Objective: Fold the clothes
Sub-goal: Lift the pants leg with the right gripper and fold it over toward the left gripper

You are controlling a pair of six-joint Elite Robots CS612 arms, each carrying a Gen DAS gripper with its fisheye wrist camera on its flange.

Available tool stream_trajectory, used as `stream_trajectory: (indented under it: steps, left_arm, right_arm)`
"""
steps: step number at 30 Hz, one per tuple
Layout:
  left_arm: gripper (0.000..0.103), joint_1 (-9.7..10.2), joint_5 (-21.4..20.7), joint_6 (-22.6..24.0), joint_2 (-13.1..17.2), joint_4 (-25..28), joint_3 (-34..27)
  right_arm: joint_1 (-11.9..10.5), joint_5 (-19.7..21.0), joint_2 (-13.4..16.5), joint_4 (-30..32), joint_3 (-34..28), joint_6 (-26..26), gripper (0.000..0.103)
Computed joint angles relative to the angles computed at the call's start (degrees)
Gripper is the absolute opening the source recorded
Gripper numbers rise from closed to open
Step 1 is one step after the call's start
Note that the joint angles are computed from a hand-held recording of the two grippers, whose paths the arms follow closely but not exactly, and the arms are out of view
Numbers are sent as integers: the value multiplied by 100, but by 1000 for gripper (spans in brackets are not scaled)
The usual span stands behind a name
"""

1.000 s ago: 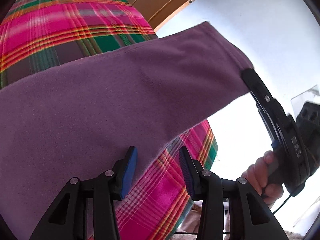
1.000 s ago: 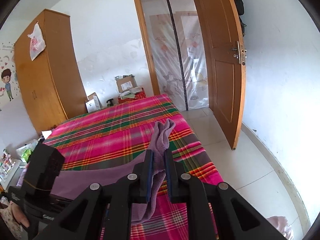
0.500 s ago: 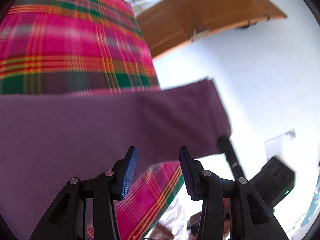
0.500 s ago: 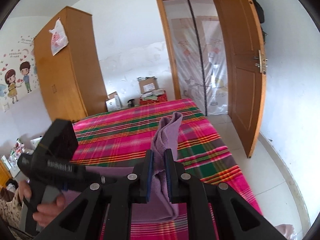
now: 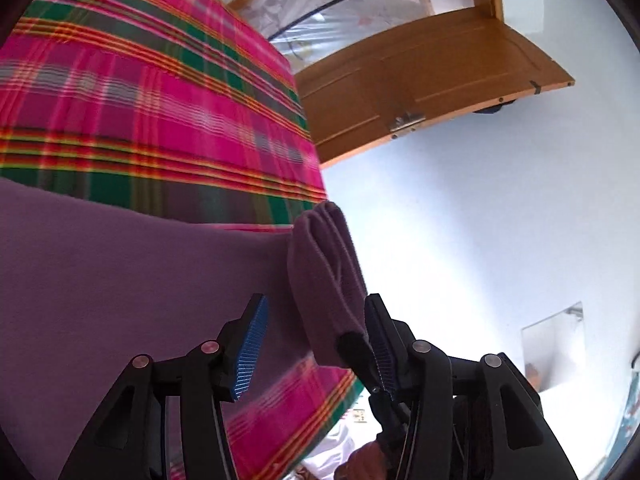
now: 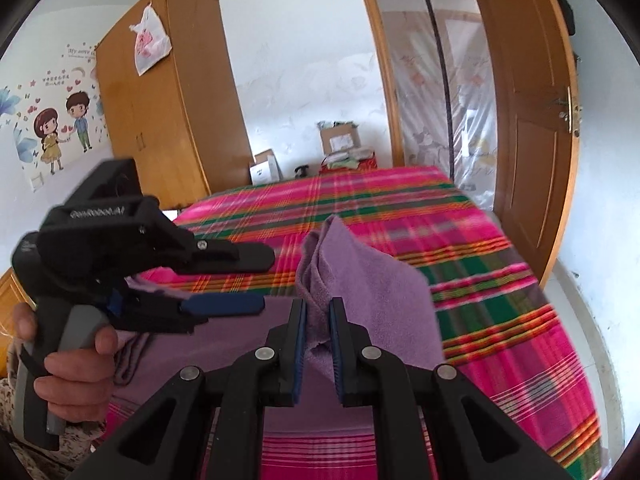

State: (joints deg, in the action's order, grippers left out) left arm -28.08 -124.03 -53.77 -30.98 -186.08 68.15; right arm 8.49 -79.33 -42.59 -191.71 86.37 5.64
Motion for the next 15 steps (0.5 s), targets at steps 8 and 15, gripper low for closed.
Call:
stream_trajectory:
  steps: [8,15]
  left_arm:
    - [56,104,-377,-441,141,-64,-15]
    - [57,113,-339,-526,114,-142,94]
  right_arm:
    - [99,267,144,348,-114,-3,12]
    - [210,390,192,397,-125,-69,12]
